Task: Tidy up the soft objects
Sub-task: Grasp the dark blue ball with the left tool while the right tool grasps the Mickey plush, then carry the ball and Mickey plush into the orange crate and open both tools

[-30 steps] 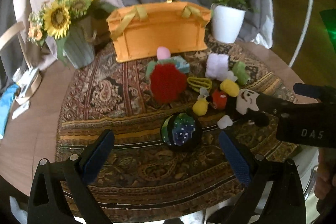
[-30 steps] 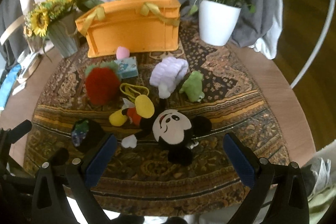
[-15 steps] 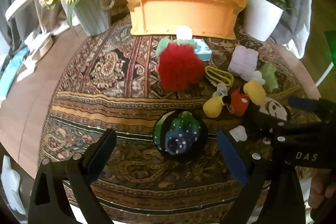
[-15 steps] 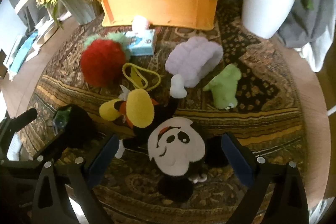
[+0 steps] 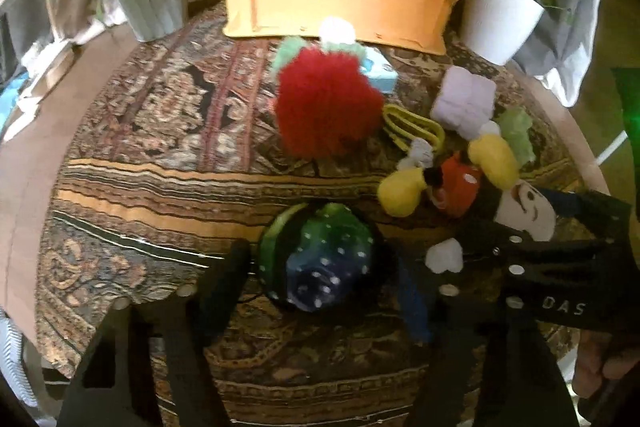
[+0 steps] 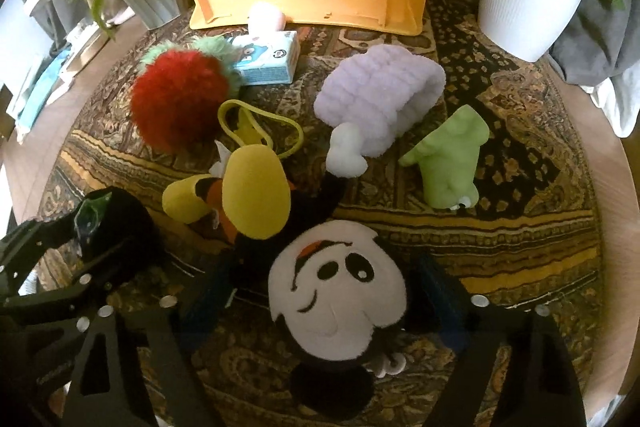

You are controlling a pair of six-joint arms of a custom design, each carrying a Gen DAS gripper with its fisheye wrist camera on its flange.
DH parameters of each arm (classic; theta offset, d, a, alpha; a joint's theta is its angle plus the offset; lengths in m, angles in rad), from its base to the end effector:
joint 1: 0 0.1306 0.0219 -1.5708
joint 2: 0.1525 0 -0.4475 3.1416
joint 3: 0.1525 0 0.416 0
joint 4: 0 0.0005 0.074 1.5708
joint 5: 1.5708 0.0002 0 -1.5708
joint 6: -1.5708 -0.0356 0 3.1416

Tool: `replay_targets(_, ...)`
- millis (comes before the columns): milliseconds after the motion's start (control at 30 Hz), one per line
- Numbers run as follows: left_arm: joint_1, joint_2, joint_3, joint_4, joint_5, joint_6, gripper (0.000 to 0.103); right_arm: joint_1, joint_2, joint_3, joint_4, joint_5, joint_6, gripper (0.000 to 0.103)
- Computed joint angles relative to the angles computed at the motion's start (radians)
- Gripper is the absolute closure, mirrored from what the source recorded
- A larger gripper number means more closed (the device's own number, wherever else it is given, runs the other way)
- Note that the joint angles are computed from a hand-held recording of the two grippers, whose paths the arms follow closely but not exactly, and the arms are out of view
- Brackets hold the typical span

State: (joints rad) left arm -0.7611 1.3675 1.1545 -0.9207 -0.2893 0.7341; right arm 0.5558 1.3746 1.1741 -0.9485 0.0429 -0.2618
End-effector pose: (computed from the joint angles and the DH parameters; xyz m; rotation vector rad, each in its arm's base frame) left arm 0.3335 -0.3043 0.3915 -0.0495 2.6270 -0.1160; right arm 0.3873 0.2382 0.3948 -0.3878 2.7046 0.1787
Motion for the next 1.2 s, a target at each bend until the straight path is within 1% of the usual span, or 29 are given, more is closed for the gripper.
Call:
replay_targets(133, -0.003, 0.001, 0.003, 0.001, -0.004, -0.020, 0.040, -0.001, -0.026, -0.015, 0.013, -0.002, -0.025, 0.032)
replay_targets(167, -0.003, 0.000, 0.003, 0.002, -0.003, -0.024, 0.040, -0.001, -0.033, -0.017, 0.015, -0.004, -0.030, 0.040)
replay_targets(200, -0.005, -0.003, 0.004, 0.002, -0.006, -0.030, 0.040, 0.000, -0.041, -0.021, 0.021, 0.001, -0.033, 0.043)
replay_targets(433, -0.015, -0.026, 0.022, 0.011, -0.053, -0.082, 0.040, 0.005, -0.078, -0.022, 0.038, -0.005, -0.057, 0.045)
replay_targets(667, -0.019, -0.064, 0.055, 0.035, -0.117, -0.137, 0.040, 0.031, -0.129, 0.006, 0.073, 0.090, -0.061, 0.045)
replay_targets(933, 0.002, -0.085, 0.099, 0.083, -0.187, -0.211, 0.040, 0.037, -0.132, 0.062, 0.150, 0.176, -0.035, 0.044)
replay_targets(1033, 0.011, -0.085, 0.122, 0.105, -0.216, -0.247, 0.040, 0.032, -0.126, 0.083, 0.182, 0.188, -0.027, 0.044)
replay_targets(1200, 0.030, -0.079, 0.156, 0.147, -0.243, -0.301, 0.040, 0.019, -0.110, 0.121, 0.228, 0.200, -0.010, 0.044)
